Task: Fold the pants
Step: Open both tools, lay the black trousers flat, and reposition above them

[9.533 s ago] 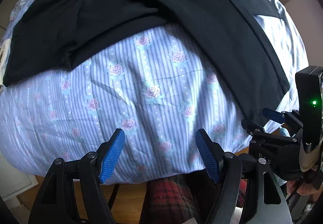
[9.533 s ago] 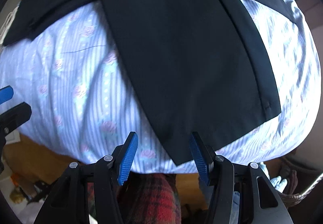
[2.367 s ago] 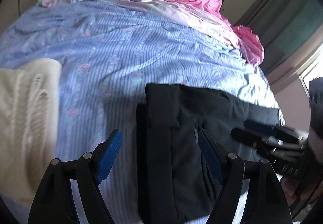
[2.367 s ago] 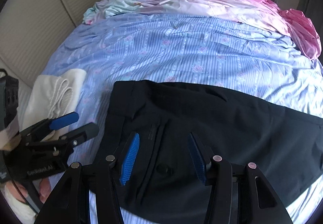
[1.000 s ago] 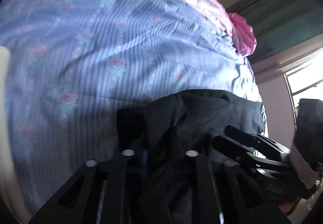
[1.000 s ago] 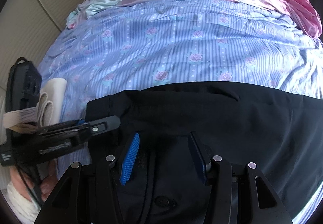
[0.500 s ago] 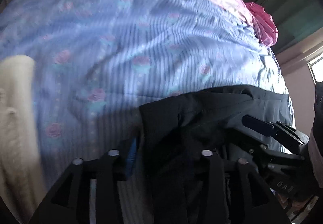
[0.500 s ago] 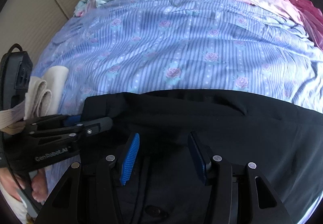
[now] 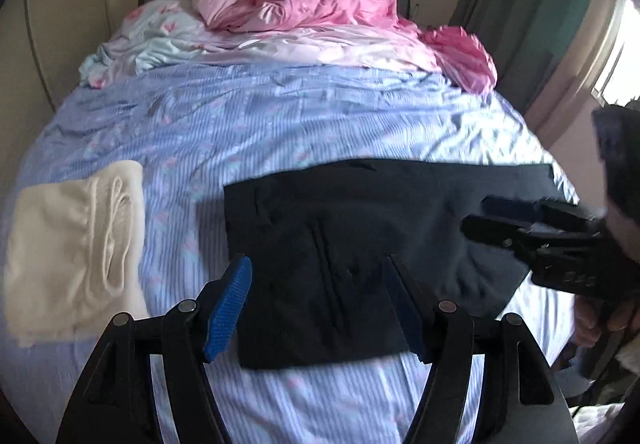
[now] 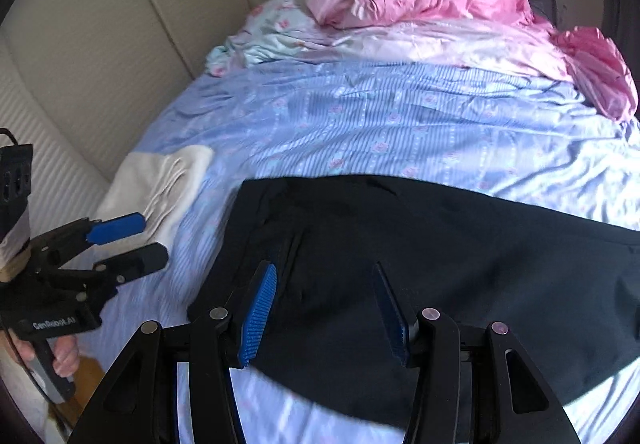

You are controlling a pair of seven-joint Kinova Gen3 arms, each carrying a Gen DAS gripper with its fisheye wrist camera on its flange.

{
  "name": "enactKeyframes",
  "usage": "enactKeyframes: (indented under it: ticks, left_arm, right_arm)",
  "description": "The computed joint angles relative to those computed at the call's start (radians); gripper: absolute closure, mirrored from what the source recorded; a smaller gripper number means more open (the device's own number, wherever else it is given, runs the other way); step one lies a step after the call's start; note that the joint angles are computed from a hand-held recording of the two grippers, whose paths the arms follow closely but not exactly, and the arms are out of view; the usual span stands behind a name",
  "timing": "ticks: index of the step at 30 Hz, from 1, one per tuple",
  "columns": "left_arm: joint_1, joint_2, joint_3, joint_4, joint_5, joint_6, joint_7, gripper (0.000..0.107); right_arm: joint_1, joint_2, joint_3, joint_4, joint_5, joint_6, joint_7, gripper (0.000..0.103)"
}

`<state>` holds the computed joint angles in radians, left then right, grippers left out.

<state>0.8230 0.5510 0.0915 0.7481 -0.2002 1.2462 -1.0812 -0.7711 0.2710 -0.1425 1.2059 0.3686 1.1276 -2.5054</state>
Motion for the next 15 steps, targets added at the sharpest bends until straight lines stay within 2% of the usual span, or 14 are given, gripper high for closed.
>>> enactKeyframes:
  ticks: [2,4,8,10,13,15]
  left_arm:
    - [0.06,-0.007,0.006,-0.003,-0.061,0.021,0.058,0.041]
    - [0.091,-0.026,0.009,0.023,-0.061,0.013,0.135,0.041]
    - [0.219,-0.005,-0.091,-0.017,-0.041,0.061,0.298,0.041]
    - [0.264,0.01,-0.095,-0.035,-0.065,0.085,0.379,0.041]
    - [0.292,0.048,-0.031,-0.082,-0.118,0.139,0.473,0.041]
    - [0.324,0.078,-0.035,-0.121,-0.126,0.181,0.506,0.041]
  right_arm:
    - [-0.016,-0.053,-0.013,0.048,0.012,0.014,-0.001,0.052]
    - [-0.024,-0.108,-0.037,0.1,0.022,0.028,-0.007,0.052]
    - [-0.016,-0.194,-0.092,0.192,0.025,0.065,-0.027,0.052]
    - [0.007,-0.239,-0.114,0.245,-0.007,0.069,-0.025,0.052]
    - [0.053,-0.303,-0.14,0.322,-0.071,0.07,0.002,0.052]
    - [0.082,-0.34,-0.153,0.368,-0.105,0.063,0.037,0.052]
